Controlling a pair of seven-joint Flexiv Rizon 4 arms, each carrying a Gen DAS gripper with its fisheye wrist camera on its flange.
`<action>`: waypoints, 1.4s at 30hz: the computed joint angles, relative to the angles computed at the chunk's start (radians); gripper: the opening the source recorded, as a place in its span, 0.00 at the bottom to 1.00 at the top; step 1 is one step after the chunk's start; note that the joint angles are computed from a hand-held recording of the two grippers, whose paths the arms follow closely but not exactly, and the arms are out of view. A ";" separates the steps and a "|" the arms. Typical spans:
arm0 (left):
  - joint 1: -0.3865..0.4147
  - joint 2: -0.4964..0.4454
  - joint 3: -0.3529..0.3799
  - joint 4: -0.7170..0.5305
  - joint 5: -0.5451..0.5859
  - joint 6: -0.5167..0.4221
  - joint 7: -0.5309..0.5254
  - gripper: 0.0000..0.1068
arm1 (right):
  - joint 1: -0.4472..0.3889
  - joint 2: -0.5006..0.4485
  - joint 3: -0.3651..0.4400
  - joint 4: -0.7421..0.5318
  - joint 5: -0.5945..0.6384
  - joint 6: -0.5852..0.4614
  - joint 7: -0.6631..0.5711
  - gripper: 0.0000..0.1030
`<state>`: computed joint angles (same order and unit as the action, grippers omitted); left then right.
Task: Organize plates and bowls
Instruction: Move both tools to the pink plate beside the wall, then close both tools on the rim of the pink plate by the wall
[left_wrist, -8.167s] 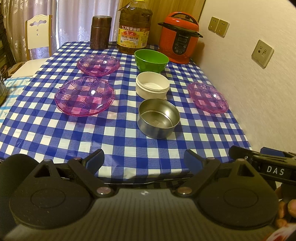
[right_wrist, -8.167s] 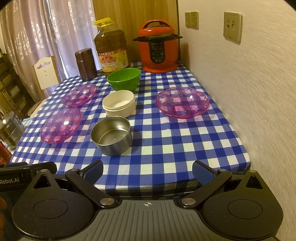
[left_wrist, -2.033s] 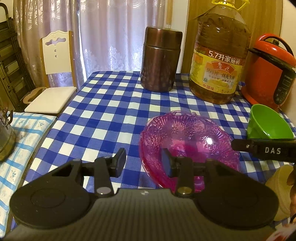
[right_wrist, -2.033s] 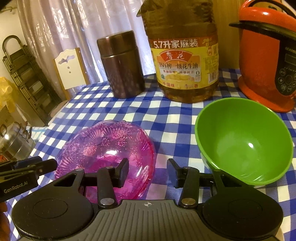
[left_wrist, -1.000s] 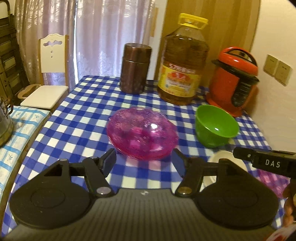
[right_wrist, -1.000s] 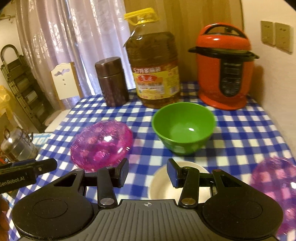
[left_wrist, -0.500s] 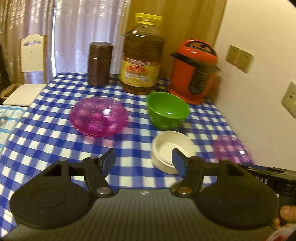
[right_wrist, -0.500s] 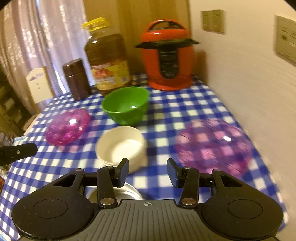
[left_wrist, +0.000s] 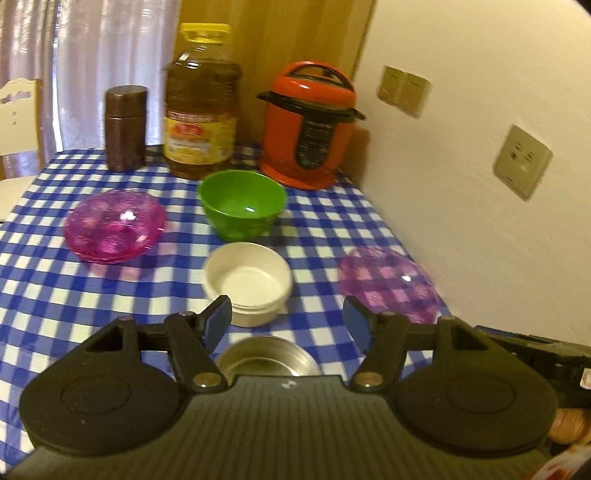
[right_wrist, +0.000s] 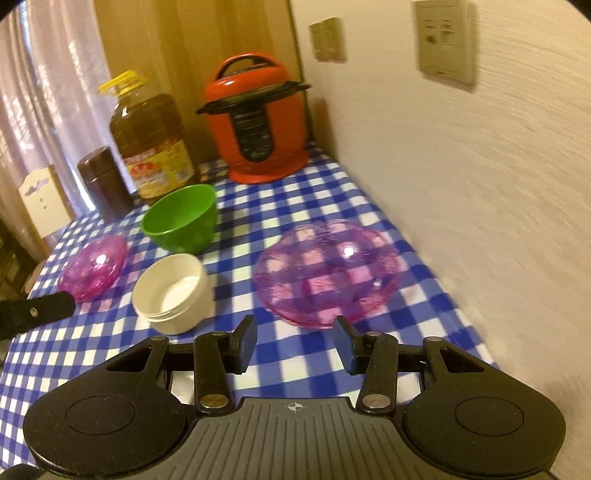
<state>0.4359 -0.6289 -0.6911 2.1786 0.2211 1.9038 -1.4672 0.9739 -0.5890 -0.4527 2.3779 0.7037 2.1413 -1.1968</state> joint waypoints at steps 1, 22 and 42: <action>-0.013 -0.001 0.003 -0.001 0.000 0.000 0.001 0.59 | -0.012 0.003 0.010 0.009 0.001 0.012 0.004 0.45; -0.294 -0.170 0.097 -0.197 -0.155 -0.093 0.062 0.57 | -0.465 -0.032 0.318 0.035 -0.098 0.166 0.103 0.44; -0.446 -0.347 0.171 -0.466 -0.316 -0.250 0.223 0.38 | -0.709 -0.198 0.369 -0.133 -0.376 0.147 0.219 0.44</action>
